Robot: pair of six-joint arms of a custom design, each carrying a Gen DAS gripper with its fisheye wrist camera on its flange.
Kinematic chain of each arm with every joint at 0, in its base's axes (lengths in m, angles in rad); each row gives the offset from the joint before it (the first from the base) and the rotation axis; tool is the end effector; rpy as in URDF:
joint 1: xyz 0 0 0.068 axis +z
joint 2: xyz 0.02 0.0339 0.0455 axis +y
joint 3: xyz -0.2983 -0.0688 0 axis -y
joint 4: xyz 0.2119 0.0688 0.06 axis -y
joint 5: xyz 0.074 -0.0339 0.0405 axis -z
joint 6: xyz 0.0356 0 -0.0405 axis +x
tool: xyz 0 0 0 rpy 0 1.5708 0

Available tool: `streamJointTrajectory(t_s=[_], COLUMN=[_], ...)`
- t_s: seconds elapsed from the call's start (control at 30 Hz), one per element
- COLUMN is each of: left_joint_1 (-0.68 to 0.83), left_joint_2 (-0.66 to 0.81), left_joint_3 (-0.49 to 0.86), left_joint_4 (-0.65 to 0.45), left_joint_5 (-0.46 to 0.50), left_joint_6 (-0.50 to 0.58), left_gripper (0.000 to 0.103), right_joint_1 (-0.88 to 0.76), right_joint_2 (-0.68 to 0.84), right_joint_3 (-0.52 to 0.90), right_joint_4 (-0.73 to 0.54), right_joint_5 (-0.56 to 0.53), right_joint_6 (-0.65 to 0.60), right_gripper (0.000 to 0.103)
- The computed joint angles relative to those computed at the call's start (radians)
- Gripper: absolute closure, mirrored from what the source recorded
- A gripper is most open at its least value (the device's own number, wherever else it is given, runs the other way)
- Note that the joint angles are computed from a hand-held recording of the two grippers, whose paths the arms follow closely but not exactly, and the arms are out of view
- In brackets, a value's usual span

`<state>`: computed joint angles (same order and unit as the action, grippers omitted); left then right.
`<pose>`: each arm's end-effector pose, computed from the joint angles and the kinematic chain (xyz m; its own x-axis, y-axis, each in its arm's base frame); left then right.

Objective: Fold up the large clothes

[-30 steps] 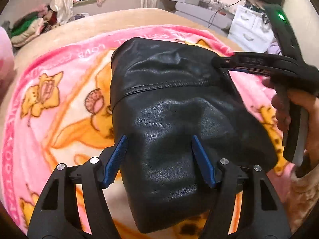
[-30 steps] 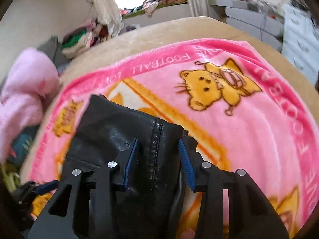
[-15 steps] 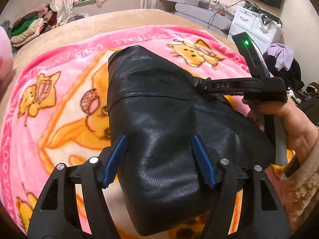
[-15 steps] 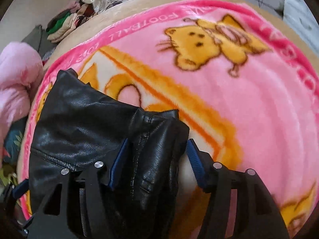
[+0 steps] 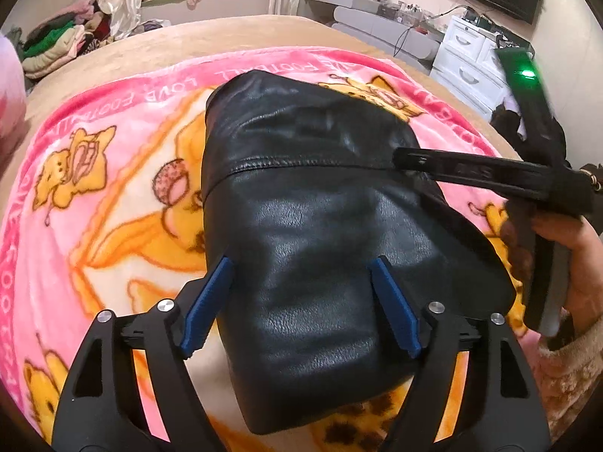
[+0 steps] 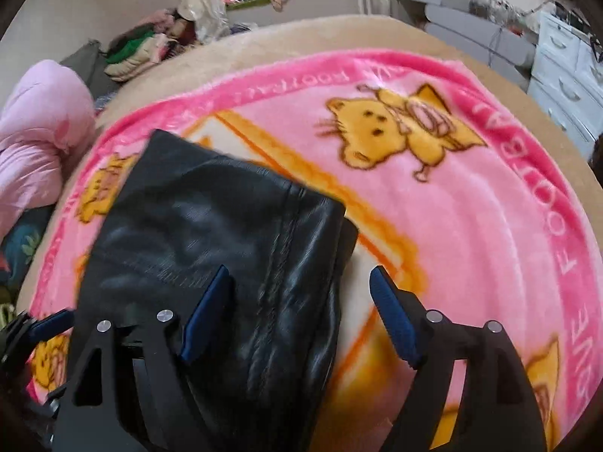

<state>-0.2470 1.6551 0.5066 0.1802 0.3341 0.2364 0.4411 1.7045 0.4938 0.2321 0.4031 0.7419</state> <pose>0.2373 -0.0719 0.1534 -0.6804 0.3997 -0.6142 0.5868 0.7992 -0.1299 0.2322 0.0942 0.1434 -0.6847 0.3641 -0.6314 0.3634 0.9215 0.1372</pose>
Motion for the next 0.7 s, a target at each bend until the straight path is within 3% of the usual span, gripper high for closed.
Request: streamJointTrajectory(t_s=[0.27, 0.47, 0.7], left_joint_1=[0.016, 0.037, 0.08], left_joint_2=[-0.041, -0.133, -0.289], left_joint_3=[-0.035, -0.076, -0.11], left_joint_4=[-0.016, -0.047, -0.122], left_joint_5=[0.01, 0.002, 0.011], left_joint_6=[-0.003, 0.004, 0.007], left_gripper=[0.027, 0.009, 0.009], right_joint_1=[0.208, 0.353, 0.56], right_joint_2=[-0.121, -0.207, -0.266], right_joint_3=[-0.039, -0.023, 0.013], right_joint_4=[-0.114, -0.258, -0.454], right_joint_5=[0.161, 0.269, 0.419], right_joint_6=[0.125, 0.244, 0.446], right_gripper=[0.015, 0.007, 0.005])
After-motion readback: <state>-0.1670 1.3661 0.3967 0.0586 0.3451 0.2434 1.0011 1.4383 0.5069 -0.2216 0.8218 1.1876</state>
